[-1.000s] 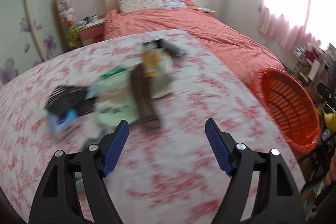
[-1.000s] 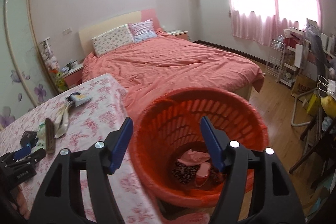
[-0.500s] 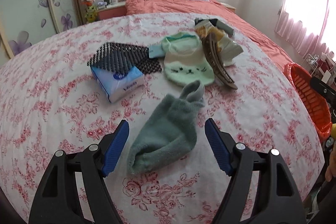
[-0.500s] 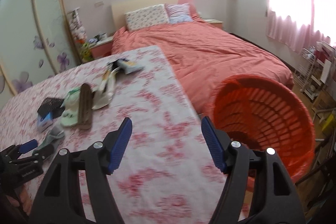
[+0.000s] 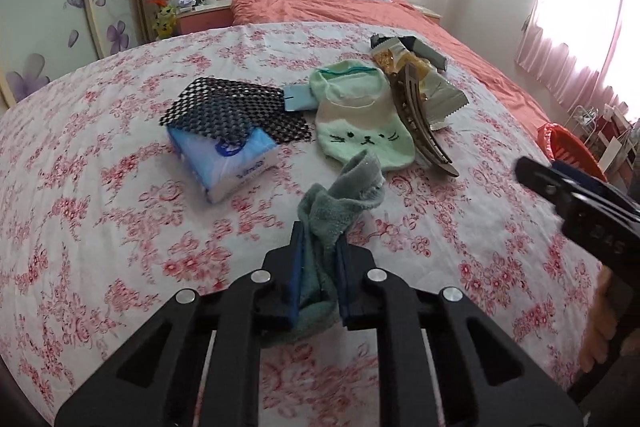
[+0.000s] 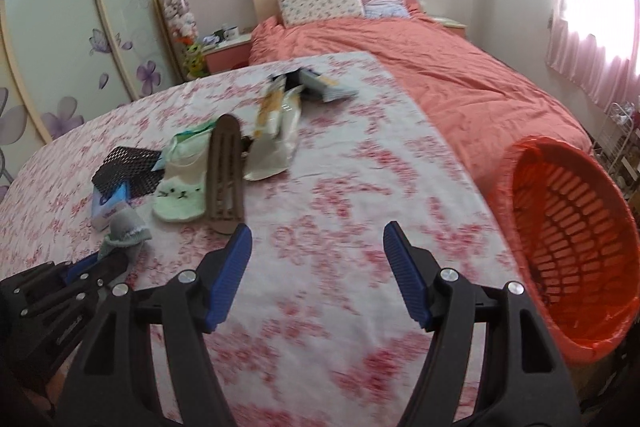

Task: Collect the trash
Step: 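Grasp the green towel with the left tool while the right tool grasps the brown comb, then lift the green towel with the left tool while the right tool lifts the brown comb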

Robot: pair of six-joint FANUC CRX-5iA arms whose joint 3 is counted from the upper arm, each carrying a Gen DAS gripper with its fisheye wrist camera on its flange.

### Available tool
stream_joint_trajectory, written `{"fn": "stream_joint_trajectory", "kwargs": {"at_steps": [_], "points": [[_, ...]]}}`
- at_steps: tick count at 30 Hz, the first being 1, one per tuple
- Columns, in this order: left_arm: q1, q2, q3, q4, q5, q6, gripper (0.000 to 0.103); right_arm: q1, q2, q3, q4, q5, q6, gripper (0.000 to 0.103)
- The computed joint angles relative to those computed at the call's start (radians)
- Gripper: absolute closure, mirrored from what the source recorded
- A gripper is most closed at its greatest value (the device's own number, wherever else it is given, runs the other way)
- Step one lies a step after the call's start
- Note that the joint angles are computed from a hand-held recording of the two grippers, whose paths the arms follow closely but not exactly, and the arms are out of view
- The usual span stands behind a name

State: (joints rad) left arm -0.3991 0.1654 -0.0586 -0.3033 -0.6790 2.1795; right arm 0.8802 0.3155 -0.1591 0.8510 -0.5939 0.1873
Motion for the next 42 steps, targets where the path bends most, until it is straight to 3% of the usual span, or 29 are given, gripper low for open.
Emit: {"fn": "stream_joint_trajectory", "kwargs": {"at_steps": [11, 16, 24, 26, 29, 38, 42], "points": [[0.066, -0.14, -0.121, -0.046, 0.016, 0.075, 0.089, 0.009, 0.147, 0.257, -0.271, -0.021, 0.265, 0.056], [0.112, -0.151, -0.131, -0.055, 0.002, 0.103, 0.089, 0.001, 0.208, 0.368, -0.38, -0.072, 0.352, 0.06], [0.174, -0.126, -0.133, 0.002, 0.022, 0.066, 0.089, 0.006, 0.262, 0.431, -0.355, -0.114, 0.37, 0.06], [0.182, -0.123, -0.139, 0.021, 0.027, 0.055, 0.088, 0.005, 0.262, 0.432, -0.361, -0.109, 0.392, 0.07], [0.182, -0.124, -0.143, 0.02, 0.027, 0.057, 0.086, 0.005, 0.234, 0.398, -0.379, -0.09, 0.423, 0.071], [0.181, -0.138, -0.161, 0.023, 0.035, 0.059, 0.074, 0.014, 0.114, 0.185, -0.202, -0.05, 0.25, 0.075], [0.175, -0.137, -0.158, 0.017, 0.03, 0.07, 0.066, 0.004, 0.114, 0.202, -0.28, -0.045, 0.3, 0.073]]}}
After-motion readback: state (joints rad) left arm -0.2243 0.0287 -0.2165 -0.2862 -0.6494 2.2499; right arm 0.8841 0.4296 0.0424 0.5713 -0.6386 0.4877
